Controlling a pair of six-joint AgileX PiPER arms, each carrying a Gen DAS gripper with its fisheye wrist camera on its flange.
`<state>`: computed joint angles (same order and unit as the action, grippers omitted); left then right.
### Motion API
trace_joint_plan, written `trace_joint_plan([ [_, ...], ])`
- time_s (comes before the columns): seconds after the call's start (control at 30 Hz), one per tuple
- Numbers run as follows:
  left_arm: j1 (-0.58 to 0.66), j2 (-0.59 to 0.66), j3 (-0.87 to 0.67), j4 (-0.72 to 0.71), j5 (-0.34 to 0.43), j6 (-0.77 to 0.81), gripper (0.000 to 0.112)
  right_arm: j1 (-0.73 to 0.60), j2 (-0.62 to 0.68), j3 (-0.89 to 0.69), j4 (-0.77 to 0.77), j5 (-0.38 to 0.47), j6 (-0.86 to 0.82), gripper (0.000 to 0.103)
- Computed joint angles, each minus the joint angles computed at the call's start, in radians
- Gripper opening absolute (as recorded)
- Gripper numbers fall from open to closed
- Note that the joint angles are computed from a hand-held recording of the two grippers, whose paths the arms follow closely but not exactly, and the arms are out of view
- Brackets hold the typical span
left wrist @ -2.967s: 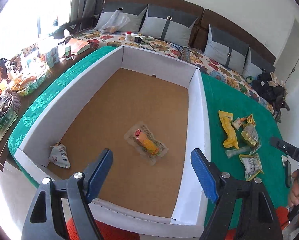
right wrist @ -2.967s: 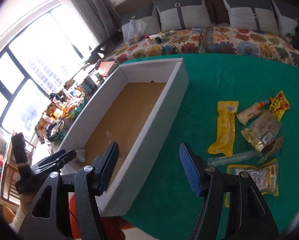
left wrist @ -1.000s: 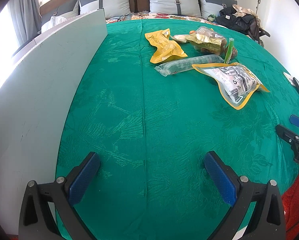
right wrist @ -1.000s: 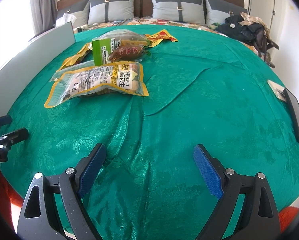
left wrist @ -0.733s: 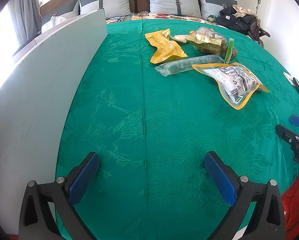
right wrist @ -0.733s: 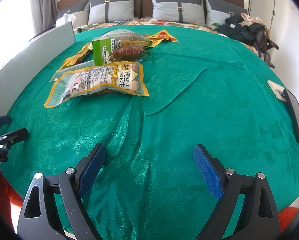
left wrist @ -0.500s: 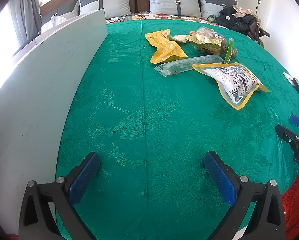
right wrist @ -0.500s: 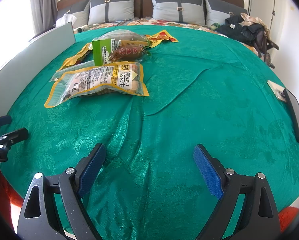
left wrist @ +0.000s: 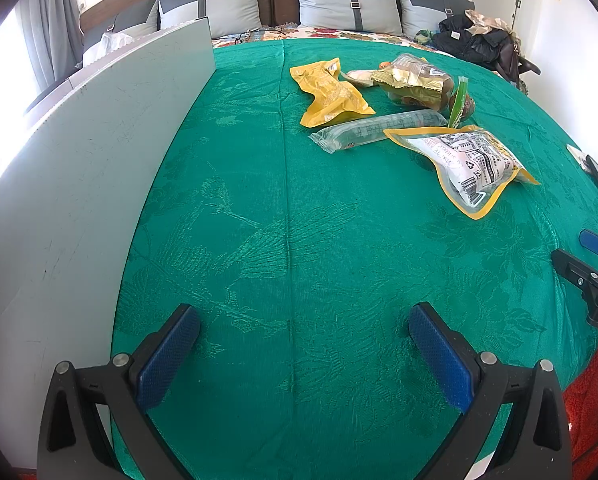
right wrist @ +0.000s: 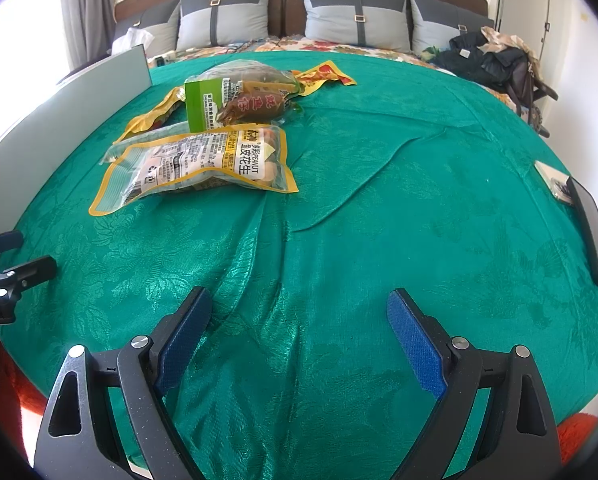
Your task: Organize snacks
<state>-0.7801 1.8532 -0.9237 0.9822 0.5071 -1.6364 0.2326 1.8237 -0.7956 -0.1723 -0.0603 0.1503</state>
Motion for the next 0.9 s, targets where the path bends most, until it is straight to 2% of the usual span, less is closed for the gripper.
trace_joint_plan([
  [0.9, -0.001, 0.002, 0.0, 0.003, 0.0, -0.005, 0.103, 0.001, 0.002, 0.002, 0.023, -0.004, -0.023, 0.092],
])
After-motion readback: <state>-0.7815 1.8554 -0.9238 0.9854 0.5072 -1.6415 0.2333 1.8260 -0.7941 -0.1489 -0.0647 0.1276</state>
